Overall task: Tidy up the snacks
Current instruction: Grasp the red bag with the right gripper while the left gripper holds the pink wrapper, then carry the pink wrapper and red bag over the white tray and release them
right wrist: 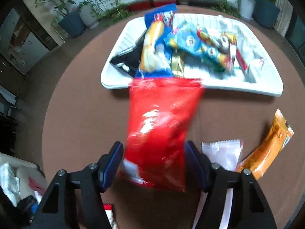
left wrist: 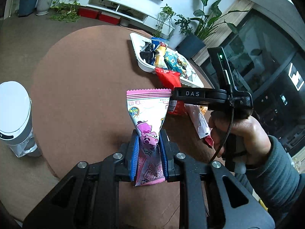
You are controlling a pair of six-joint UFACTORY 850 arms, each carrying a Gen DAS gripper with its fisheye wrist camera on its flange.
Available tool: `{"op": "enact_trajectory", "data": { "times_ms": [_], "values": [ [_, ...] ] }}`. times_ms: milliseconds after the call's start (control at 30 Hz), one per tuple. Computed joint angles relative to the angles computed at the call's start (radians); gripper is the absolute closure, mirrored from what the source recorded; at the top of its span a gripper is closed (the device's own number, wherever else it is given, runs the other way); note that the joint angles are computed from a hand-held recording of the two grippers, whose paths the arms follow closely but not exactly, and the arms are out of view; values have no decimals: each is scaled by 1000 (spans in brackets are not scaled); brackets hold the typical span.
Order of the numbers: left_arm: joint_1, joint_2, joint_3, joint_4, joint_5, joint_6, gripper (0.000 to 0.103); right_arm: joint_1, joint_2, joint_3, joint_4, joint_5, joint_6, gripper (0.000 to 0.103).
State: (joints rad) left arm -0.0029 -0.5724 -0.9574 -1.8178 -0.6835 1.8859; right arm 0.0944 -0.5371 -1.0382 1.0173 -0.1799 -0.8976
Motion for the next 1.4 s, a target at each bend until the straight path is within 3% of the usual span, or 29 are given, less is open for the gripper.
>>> {"op": "enact_trajectory", "data": {
  "times_ms": [133, 233, 367, 533, 633, 867, 1033, 1233, 1400],
  "values": [
    [-1, -3, 2, -9, -1, 2, 84, 9, 4, 6, -44, 31, 5, 50],
    [0, -4, 2, -9, -2, 2, 84, 4, 9, 16, 44, 27, -99, 61],
    [-1, -7, -1, -1, -11, -22, 84, -23, 20, 38, 253, -39, -301, 68],
    [-5, -17, -14, 10, -19, -58, 84, -60, 37, 69, 362, -118, -417, 69],
    [-7, -15, -18, 16, -18, -69, 85, -98, 58, 102, 422, -199, -481, 71],
    [-24, -8, -43, 53, -24, -108, 84, -259, 123, 201, 480, -504, -531, 72],
    [-44, -21, -97, 100, -30, -162, 84, -363, 142, 213, 473, -608, -530, 72],
    [-65, -54, -227, 191, -16, -261, 85, -463, 136, 165, 471, -615, -509, 72],
    [-76, -111, -394, 295, 11, -393, 84, -501, 127, 75, 470, -558, -485, 72]
  ]
}}
